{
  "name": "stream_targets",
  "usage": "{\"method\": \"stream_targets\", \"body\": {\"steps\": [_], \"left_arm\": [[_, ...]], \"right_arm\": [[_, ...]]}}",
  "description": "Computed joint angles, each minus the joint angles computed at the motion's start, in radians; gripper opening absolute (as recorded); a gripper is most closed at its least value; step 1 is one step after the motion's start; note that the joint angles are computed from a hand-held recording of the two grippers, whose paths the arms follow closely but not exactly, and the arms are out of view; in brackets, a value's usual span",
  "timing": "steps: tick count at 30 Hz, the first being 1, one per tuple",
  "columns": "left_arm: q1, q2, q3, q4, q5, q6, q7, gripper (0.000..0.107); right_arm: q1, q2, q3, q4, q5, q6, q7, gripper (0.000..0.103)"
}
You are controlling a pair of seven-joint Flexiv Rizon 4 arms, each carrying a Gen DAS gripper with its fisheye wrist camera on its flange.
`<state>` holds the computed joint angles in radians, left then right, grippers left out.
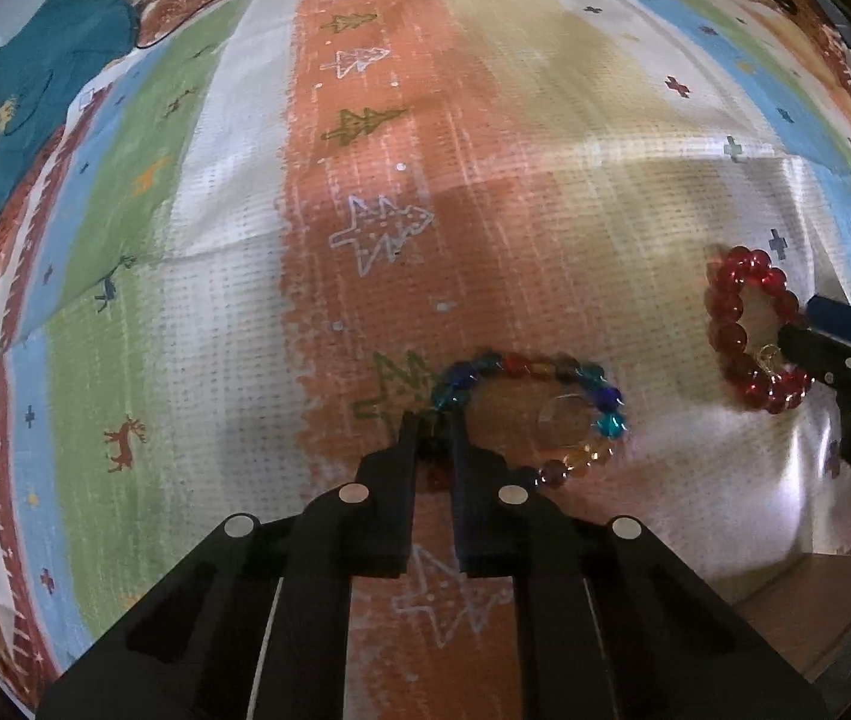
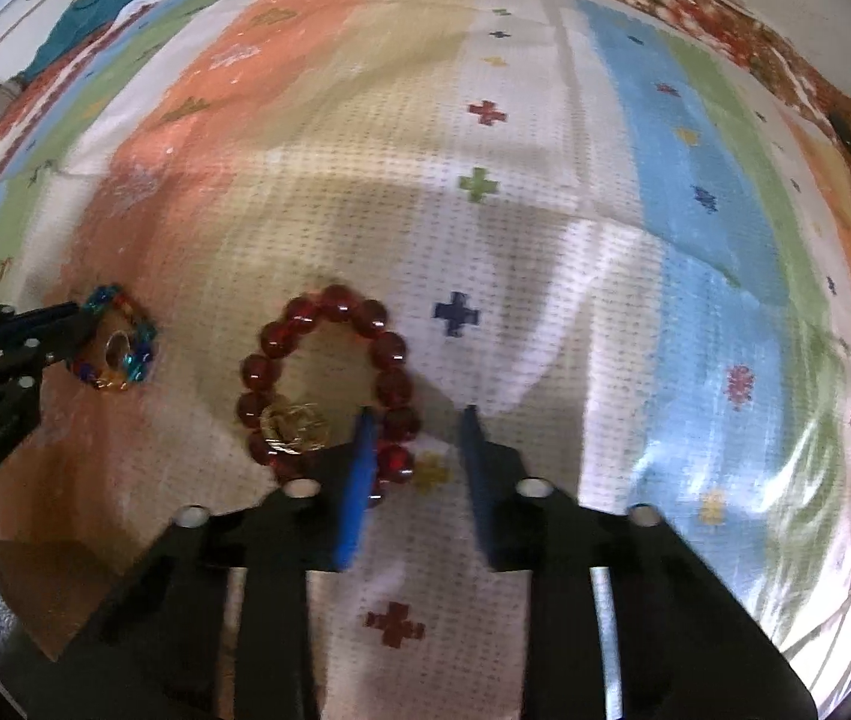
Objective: Organize jewelry
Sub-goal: 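Close the left tool on the multicolour bracelet while the right tool grasps the red bead bracelet, then lift the multicolour bracelet with the left tool while the right tool lifts the red bracelet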
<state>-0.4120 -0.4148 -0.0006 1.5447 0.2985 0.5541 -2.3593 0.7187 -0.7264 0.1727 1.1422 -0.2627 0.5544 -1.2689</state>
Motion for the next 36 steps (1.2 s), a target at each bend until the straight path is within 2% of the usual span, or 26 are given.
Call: {"method": "stream_targets", "body": {"steps": [8,17,36], "left_arm": [[0.007,0.023,0.001,0.014,-0.016,0.006,-0.029,0.009],[0.017,0.073,-0.021,0.032,-0.038,0.085,-0.042,0.009],[-0.006,0.106,-0.026,0.003,-0.018,0.099,-0.054,0.009]], "right_arm": [[-0.011,0.017,0.007,0.011,0.024,0.034,0.01,0.014],[-0.017,0.058,0.023,0.038,0.025,0.11,-0.011,0.014],[-0.021,0.129,0.035,0.108,0.03,0.191,0.003,0.014]]}}
